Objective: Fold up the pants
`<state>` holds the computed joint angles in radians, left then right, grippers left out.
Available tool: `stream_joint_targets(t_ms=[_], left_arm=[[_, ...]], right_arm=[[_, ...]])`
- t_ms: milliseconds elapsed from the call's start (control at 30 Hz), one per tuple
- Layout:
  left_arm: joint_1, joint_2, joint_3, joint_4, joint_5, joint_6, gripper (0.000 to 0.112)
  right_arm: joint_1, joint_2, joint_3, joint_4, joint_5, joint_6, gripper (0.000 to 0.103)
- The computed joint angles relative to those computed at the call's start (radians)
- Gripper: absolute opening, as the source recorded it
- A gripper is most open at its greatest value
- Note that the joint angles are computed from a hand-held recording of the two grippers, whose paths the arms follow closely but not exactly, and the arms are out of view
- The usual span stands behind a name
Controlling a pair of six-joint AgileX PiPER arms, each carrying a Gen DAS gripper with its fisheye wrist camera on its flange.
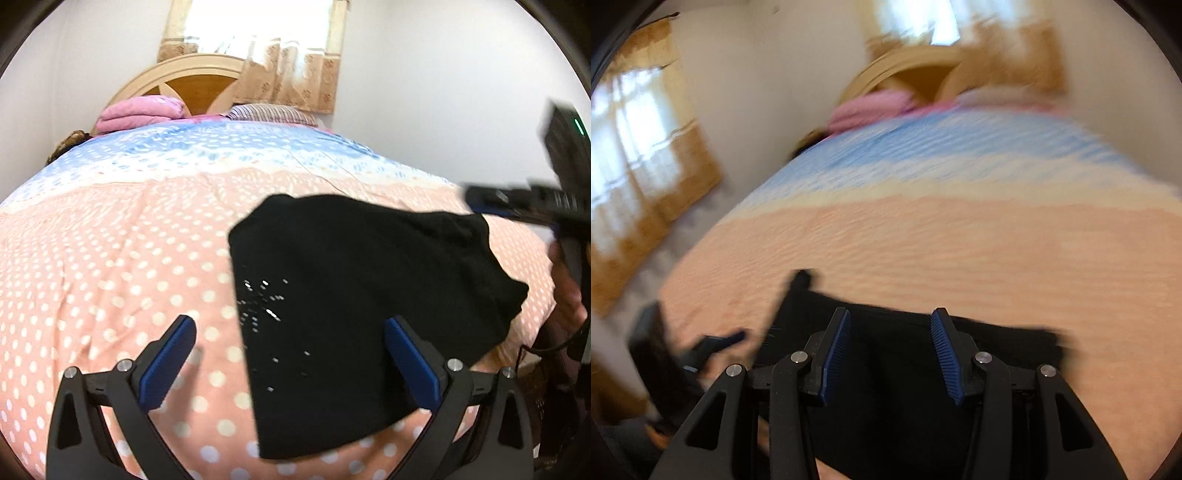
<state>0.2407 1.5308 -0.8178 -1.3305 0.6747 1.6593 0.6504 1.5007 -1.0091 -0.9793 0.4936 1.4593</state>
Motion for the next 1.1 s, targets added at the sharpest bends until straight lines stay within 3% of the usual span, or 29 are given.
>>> stream_joint_targets(t_ms=[67,233,300,367,433,567,767,833,1000,1100], left_arm=[[-0.003,0.005,-0.007,0.013,-0.012,-0.021,0.103],[-0.04,0.003,-0.028,0.031,-0.05,-0.044,0.103],[-0.072,0.005,-0.053,0.031,-0.088,-0.049,0.103],[-0.099,0.016,-0.096,0.045,-0.117,-0.083,0.103],[-0.118,0.047,-0.141,0.062,-0.145,-0.104,0.103],[-0.171,0.13,-0.234,0.165,-0.196,-0.216,0.103],[-0.189,0.144,-0.226,0.221,-0.214,-0.272,0.103],[-0.179,0.128,-0.216,0.235,-0.205,-0.288,0.103],[-0.147,0.091,-0.203,0.253,-0.168,-0.315,0.103],[-0.137,0.064,-0.179,0.253,-0.152,-0.308,0.103]], right_arm=[[-0.016,-0.049,0.073,-0.08,0.039,0.119,0.048],[-0.106,-0.056,0.127,0.037,-0.059,0.052,0.047],[-0.128,-0.045,0.127,0.079,-0.125,0.004,0.036],[-0.11,-0.025,0.108,0.049,-0.083,0.027,0.016],[-0.097,-0.039,0.118,0.023,-0.081,0.057,0.01],[-0.06,-0.029,0.112,-0.031,0.007,0.135,0.01],[-0.141,0.014,0.156,-0.056,-0.089,0.181,0.01],[-0.143,-0.017,0.176,-0.077,-0.106,0.216,0.017],[0.015,-0.156,0.23,-0.188,0.021,0.334,0.024],[0.104,-0.192,0.257,-0.211,0.001,0.339,0.034]])
